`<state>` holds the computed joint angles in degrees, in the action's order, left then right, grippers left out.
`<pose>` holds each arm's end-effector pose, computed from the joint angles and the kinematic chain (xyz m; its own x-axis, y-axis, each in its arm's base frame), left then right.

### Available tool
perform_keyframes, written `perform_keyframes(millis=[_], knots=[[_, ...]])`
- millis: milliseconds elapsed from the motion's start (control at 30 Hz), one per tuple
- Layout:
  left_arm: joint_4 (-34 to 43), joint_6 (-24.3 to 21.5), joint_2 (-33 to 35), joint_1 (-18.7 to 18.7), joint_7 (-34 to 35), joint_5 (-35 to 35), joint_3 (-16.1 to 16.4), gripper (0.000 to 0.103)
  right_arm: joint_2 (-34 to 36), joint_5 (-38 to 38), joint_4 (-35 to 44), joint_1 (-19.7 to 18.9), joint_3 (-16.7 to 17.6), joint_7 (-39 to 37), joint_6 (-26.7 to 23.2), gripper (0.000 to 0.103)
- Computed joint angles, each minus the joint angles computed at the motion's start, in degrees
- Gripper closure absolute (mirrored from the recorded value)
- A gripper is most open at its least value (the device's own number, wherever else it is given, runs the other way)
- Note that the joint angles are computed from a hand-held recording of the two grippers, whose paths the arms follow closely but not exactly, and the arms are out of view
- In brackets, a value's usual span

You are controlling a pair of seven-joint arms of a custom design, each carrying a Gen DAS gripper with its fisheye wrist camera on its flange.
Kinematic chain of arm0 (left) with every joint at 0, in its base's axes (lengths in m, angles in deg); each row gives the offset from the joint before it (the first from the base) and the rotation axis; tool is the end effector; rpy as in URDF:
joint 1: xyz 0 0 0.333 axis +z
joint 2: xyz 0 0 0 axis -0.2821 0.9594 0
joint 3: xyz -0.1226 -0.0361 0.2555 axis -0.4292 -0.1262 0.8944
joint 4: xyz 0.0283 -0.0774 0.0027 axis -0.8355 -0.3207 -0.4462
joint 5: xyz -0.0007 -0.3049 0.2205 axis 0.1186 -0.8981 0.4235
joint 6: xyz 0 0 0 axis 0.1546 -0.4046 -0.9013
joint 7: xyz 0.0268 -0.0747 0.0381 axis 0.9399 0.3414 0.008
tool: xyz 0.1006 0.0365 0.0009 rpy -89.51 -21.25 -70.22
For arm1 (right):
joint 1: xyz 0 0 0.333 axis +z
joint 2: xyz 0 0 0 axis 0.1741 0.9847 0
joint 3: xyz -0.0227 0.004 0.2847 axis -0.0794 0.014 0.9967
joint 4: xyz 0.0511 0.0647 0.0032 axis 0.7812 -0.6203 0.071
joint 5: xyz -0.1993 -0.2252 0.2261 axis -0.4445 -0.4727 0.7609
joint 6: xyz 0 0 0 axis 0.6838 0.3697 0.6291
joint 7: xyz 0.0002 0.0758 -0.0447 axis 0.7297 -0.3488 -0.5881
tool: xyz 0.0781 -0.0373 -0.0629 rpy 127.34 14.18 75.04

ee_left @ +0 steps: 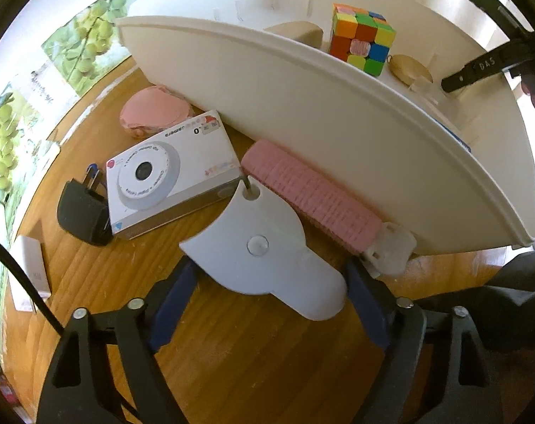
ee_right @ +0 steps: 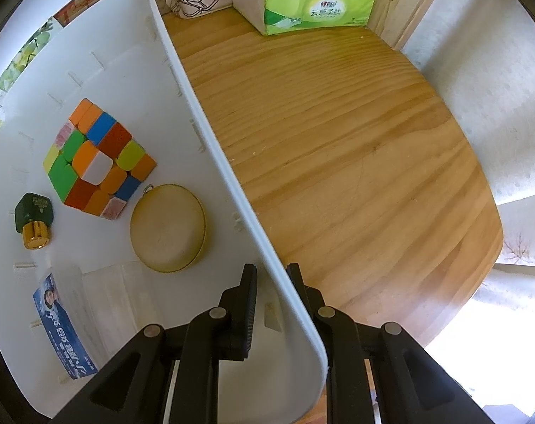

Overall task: Organize rigid objects
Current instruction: 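Grasp the white plastic card with the left gripper, then lift the white card and carry it over the white bin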

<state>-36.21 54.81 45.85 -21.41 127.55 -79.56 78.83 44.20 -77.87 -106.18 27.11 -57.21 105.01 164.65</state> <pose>0.6310 -0.1321 0.3881 -0.7140 -0.6997 0.0256 -0.6666 0.6680 -0.3308 0.6750 0.2402 0.3690 -0.2279 -0.9733 0.0267 -0.9680 0.2235 -0.1141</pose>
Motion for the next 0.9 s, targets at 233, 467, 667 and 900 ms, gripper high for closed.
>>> perform_keyframes(millis=[233,467,667,900], knots=[[-6.41,4.88,-4.04,0.75,-2.21,-2.46,0.26,0.049,1.09,0.38,1.63,-0.16,0.12,-1.32,-0.83,0.085],[-9.32,5.96,-6.21,1.69,-5.55,-4.89,0.34,0.066,1.54,0.46,2.32,-0.14,0.1,-2.49,-1.34,0.084],[-11.3,6.1,-7.71,1.8,-9.66,-6.45,0.18,0.067,1.58,1.04,2.32,-0.38,0.34,-3.66,-1.06,0.083],[-12.95,4.91,-9.44,2.76,-14.99,-9.39,0.38,0.068,1.75,1.75,2.93,-0.83,0.5,-5.6,-1.38,0.083]])
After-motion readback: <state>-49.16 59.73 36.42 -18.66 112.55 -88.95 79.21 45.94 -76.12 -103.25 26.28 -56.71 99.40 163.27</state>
